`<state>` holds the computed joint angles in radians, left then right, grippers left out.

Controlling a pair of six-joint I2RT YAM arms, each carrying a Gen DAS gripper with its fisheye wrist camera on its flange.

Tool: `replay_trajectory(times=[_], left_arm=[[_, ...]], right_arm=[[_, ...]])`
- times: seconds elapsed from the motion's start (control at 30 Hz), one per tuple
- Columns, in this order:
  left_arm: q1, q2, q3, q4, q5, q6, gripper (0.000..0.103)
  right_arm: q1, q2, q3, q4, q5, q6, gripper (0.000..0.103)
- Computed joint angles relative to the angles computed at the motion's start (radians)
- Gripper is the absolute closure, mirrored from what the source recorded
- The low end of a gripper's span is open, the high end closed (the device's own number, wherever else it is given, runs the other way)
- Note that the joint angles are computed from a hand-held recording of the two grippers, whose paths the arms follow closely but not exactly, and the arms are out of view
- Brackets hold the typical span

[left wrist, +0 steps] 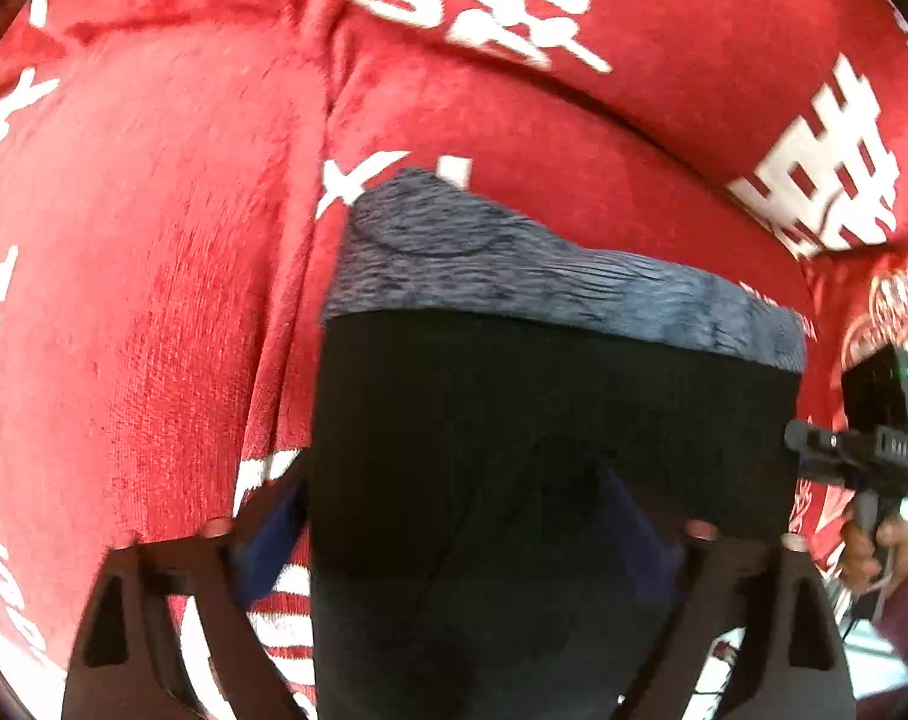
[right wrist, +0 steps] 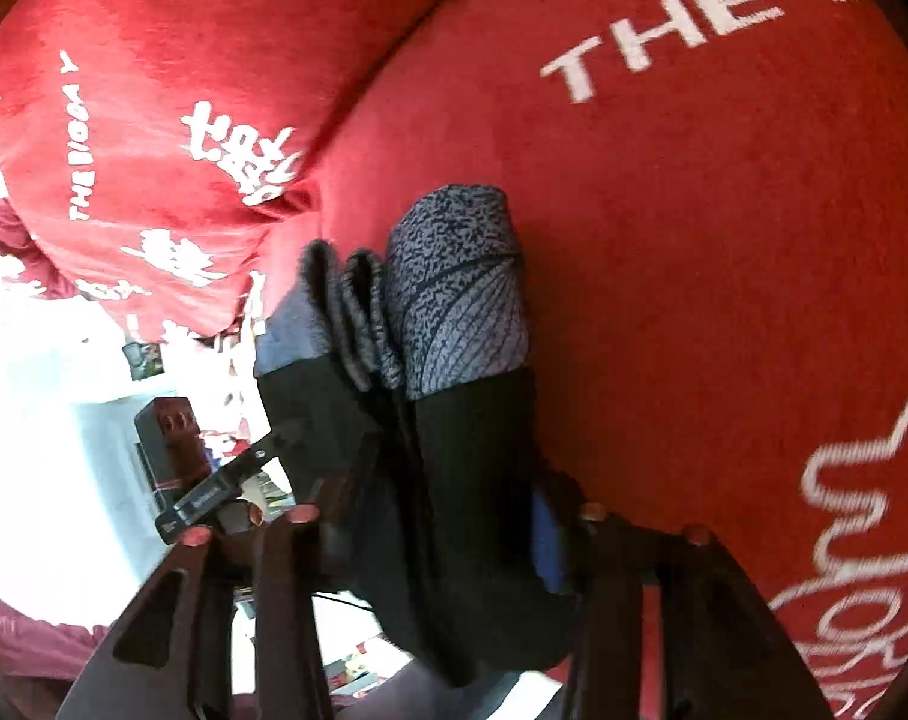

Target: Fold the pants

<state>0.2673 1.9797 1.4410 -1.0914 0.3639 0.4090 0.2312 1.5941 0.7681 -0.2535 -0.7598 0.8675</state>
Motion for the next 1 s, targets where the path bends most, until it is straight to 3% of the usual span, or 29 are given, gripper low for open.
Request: replay_trajectory(times=[0.2, 0.3, 0.43, 0.7, 0.87, 1.0], left_arm=[[0.006, 0.006, -0.005, 0.012, -0.005, 0.002, 0.000], [-0.008, -0.037, -0.025, 0.026, -0.044, -0.003, 0.000], [-0.021, -0.112, -0.063, 0.027, -0.113, 0.027, 0.000], [-0.024, -0.304, -0.187, 0.029, -0.219, 0.090, 0.000], [-0.021, -0.439, -0.255, 0.035, -0.278, 0.120, 0.000], [-0.010, -0.527, -0.231, -0.051, -0.299, 0.130, 0.000]], right_arm=[[0.044, -0.043, 0.013, -0.080, 0.153, -0.075, 0.034], [0.085, -0.071, 0.042, -0.149, 0.247, -0.018, 0.027], [0.155, -0.113, 0.130, -0.371, 0.417, 0.008, 0.022], [0.331, -0.202, 0.201, -0.583, 0.603, 0.170, 0.015], [0.495, -0.160, 0.356, -0.798, 0.715, 0.244, 0.015], [0.607, -0.152, 0.460, -0.874, 0.752, 0.334, 0.014]])
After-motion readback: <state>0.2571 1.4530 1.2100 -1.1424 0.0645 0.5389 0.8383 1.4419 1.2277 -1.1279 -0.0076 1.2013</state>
